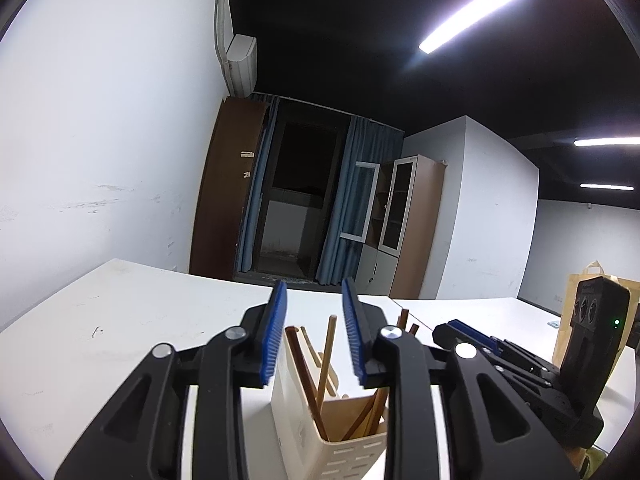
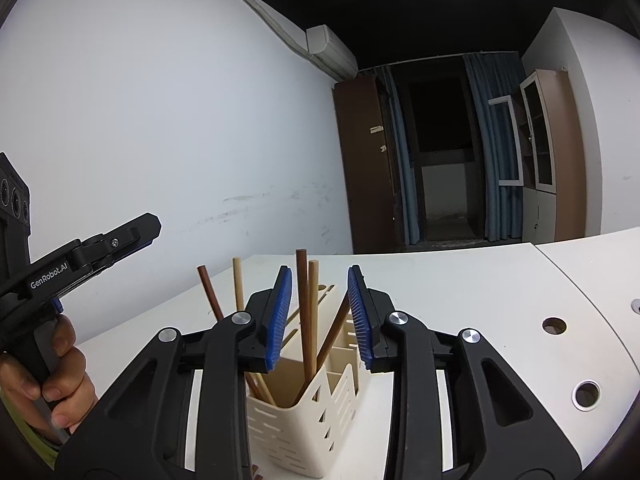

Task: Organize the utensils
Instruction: 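Lower the dark chopsticks into the holder and open both tools, then move both open tools back down to the remaining chopsticks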

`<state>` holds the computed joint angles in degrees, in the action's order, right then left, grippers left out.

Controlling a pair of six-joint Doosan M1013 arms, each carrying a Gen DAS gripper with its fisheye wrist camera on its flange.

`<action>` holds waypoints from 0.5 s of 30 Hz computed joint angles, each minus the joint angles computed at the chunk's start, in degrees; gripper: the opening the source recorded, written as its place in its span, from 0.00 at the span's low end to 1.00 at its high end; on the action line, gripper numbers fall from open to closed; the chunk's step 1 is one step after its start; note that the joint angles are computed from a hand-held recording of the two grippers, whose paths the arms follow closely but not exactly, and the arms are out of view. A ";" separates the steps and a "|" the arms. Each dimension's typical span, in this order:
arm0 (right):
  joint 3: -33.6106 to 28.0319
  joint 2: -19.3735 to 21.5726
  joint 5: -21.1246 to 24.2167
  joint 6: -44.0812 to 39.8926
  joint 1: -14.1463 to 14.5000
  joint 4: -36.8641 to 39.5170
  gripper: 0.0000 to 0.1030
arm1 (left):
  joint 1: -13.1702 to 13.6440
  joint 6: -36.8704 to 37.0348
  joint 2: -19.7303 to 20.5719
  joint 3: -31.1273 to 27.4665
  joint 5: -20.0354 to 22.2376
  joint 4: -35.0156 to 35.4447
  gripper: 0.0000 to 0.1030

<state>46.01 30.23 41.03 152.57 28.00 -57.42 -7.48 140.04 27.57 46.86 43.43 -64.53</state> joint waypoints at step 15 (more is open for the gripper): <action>-0.99 -0.16 6.89 -6.38 1.77 7.76 0.42 | 0.27 -6.79 -2.51 1.28 5.90 14.22 0.42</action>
